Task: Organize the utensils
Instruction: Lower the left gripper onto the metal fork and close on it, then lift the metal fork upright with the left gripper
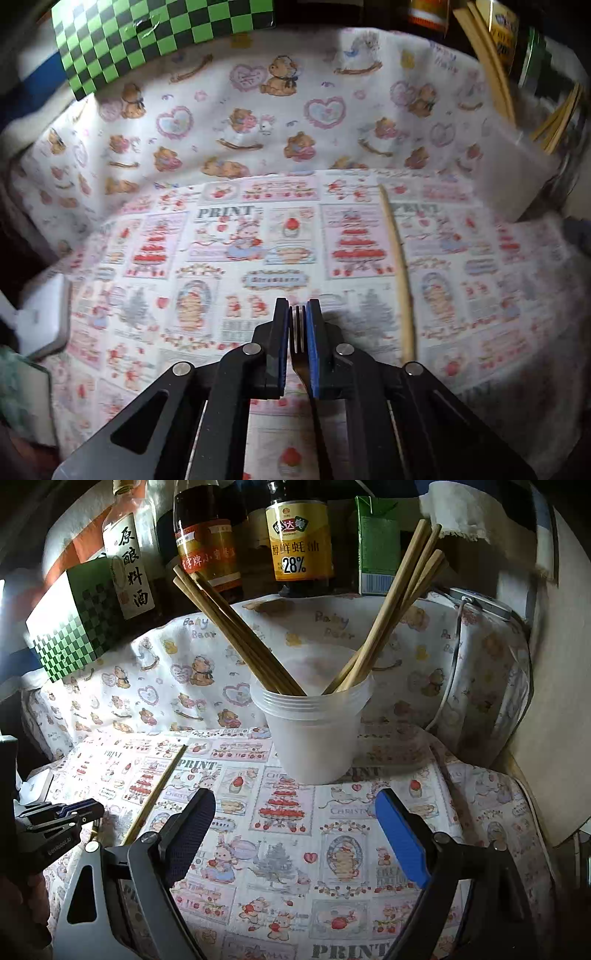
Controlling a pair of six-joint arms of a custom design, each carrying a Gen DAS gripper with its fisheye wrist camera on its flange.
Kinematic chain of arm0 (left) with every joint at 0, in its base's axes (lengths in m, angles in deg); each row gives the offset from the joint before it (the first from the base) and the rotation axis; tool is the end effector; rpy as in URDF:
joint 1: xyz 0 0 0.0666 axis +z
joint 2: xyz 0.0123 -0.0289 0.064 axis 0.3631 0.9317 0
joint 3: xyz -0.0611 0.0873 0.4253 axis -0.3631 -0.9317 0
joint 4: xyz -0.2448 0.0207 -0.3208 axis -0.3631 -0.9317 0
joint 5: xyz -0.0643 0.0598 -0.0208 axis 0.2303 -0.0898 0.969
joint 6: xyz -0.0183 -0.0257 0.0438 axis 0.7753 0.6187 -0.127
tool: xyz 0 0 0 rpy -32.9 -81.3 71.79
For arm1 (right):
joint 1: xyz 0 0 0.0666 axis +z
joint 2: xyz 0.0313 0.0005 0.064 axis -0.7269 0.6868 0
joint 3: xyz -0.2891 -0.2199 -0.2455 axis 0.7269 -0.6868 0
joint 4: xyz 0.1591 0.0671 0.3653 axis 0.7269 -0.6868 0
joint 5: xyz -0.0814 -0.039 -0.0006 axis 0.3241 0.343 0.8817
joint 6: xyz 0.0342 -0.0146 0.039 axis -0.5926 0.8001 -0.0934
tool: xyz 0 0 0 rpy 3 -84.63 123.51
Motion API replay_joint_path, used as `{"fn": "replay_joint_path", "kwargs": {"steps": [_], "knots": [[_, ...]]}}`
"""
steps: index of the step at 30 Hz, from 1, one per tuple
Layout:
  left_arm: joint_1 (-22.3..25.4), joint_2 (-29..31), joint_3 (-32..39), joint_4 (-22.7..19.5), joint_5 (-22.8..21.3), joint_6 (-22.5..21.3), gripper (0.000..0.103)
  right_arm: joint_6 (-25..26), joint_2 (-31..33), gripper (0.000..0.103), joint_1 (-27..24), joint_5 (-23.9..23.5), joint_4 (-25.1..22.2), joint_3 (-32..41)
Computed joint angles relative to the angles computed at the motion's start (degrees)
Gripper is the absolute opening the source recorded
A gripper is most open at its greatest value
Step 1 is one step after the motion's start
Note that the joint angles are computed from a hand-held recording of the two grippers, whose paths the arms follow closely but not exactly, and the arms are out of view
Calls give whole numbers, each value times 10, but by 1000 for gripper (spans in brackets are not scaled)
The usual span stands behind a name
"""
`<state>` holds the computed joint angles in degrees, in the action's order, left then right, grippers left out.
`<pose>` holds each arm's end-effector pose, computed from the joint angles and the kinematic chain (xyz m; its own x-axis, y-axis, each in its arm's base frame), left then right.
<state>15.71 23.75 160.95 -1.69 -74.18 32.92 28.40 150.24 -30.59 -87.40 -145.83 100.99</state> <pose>0.5571 -0.0457 0.5381 -0.8081 -0.1856 -0.5590 -0.2710 0.9598 0.0730 0.6430 0.1900 0.5654 -0.6516 -0.2052 -0.7302 -0.3918 0.9154 0.0923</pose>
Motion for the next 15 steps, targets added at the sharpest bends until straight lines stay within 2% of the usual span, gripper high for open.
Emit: {"fn": "replay_joint_path", "kwargs": {"steps": [3, 6, 7, 9, 11, 15], "knots": [[-4, 8, 10, -20, -28, 1, 9, 2, 0, 90, 0, 1, -1, 0], [-14, 13, 14, -26, -88, -2, 9, 6, 1, 90, 1, 2, -1, 0], [-14, 13, 15, -28, -87, -1, 9, 8, 1, 90, 1, 3, -2, 0], [-4, 14, 23, -47, -42, 17, 9, 11, 1, 90, 2, 4, -3, 1], [10, 10, 21, -48, 15, 36, 10, 15, 2, 90, 3, 5, -5, 1], [28, 6, 16, -43, 71, 53, 10, 22, -1, 90, 4, 7, -2, -1]]}}
